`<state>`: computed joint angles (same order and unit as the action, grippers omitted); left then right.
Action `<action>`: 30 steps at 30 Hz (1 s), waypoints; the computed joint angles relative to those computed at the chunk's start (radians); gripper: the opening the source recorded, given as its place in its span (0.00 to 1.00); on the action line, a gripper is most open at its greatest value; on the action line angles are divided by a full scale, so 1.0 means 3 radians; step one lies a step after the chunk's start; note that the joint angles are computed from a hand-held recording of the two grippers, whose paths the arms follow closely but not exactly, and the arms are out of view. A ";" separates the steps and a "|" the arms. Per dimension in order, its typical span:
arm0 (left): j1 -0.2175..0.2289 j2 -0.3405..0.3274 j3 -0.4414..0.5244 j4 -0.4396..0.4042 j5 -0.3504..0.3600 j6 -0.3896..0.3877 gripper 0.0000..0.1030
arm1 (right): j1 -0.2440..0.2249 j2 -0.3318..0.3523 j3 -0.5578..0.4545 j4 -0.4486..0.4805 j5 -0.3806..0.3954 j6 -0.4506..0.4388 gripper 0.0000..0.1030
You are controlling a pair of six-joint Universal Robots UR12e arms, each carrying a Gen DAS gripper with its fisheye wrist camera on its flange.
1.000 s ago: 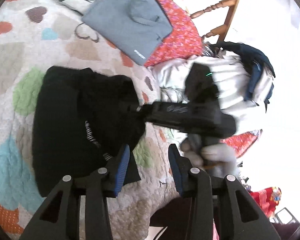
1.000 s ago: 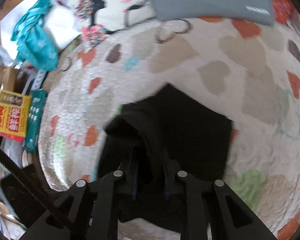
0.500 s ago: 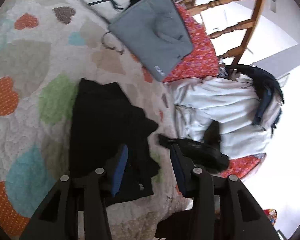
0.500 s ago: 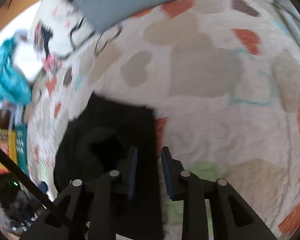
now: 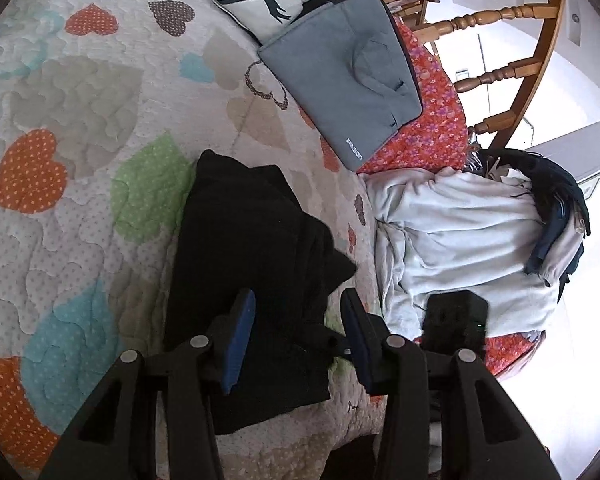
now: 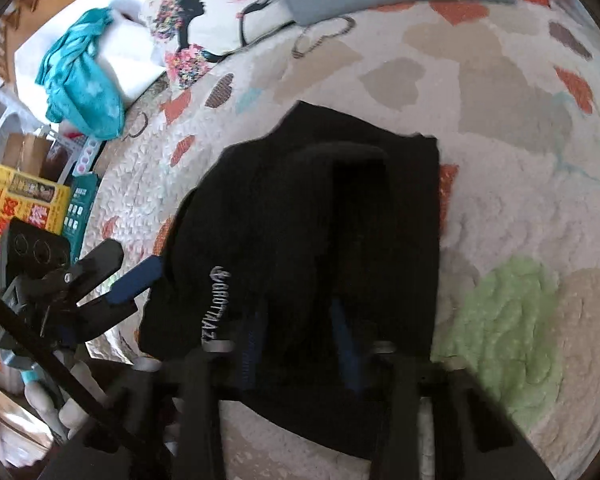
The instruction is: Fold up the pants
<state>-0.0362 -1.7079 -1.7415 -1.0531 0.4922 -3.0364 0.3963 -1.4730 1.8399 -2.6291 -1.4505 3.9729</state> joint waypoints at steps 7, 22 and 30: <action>-0.0060 0.0028 0.0011 -0.0082 0.0080 0.0215 0.42 | 0.0019 -0.0191 0.0093 0.0272 -0.0374 0.0141 0.01; -0.0222 0.0072 -0.0017 -0.0080 0.0521 0.0575 0.43 | -0.0127 -0.0067 0.0032 -0.0520 -0.0023 0.0212 0.25; -0.0281 0.0075 0.0016 -0.0126 0.0673 0.0725 0.44 | -0.0271 0.0168 0.0077 -0.0546 0.0173 0.0549 0.12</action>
<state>-0.1204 -1.6853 -1.7368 -1.0908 0.6942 -2.8189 0.3150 -1.4227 1.8629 -2.7930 -1.3987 4.1377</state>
